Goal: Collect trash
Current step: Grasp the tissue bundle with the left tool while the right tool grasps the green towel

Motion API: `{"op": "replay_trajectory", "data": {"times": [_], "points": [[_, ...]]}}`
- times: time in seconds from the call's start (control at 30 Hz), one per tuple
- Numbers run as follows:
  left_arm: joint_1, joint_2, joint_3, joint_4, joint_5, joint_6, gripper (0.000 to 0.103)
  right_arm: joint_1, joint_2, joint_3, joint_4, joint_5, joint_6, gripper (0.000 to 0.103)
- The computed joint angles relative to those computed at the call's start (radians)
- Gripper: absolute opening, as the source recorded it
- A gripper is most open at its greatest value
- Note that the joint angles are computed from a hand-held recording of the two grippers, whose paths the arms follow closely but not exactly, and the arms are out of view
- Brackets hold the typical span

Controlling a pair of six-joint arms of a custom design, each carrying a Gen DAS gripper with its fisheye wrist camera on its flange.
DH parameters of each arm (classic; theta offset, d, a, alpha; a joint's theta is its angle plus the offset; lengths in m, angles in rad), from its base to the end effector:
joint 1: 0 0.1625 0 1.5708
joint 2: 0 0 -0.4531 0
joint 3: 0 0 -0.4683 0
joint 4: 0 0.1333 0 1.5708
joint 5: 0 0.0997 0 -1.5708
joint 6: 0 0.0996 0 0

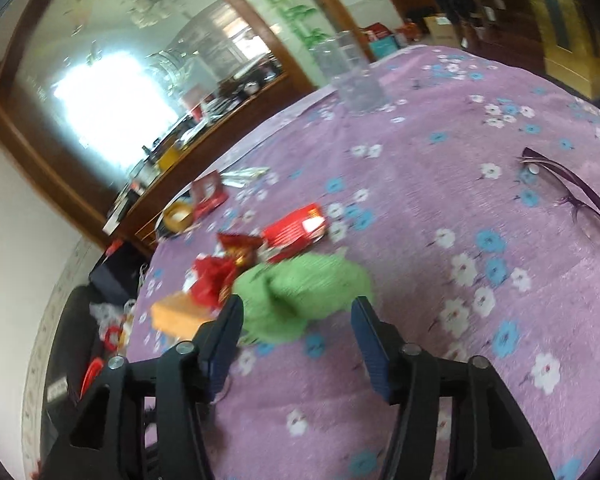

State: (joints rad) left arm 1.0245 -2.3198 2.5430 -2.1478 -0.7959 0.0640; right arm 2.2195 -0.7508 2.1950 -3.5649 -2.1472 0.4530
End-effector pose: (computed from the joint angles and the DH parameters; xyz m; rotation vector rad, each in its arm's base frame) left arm 0.0351 -0.3330 0.3585 0.5524 2.3348 -0.6486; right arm 0.3766 -0.3659 -0.0120 0.0395 -2.7420 1.0809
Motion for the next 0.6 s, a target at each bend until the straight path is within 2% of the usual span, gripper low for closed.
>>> {"op": "replay_trajectory", "data": {"times": [0.23,0.37,0.4,0.43,0.53,0.6], "points": [[-0.010,-0.056,0.004,0.018,-0.009,0.010,0.032,-0.084,0.043,-0.029,-0.020,0.109,0.041,0.067],[-0.002,-0.072,0.004,0.023,-0.015,0.011,0.032,-0.093,0.079,-0.059,-0.026,0.166,0.012,0.067],[-0.001,-0.078,0.005,0.021,-0.017,0.012,0.032,-0.090,0.086,-0.065,-0.029,0.187,-0.010,0.061],[-0.001,-0.080,0.005,0.020,-0.017,0.010,0.032,-0.081,0.092,-0.066,-0.040,0.196,-0.031,0.041],[-0.007,-0.109,0.007,0.039,-0.024,-0.002,0.032,-0.043,0.099,-0.078,-0.043,0.156,-0.090,0.016],[-0.019,-0.130,0.011,0.050,-0.019,-0.006,0.032,-0.025,0.096,-0.066,-0.068,0.152,-0.108,0.013]]}}
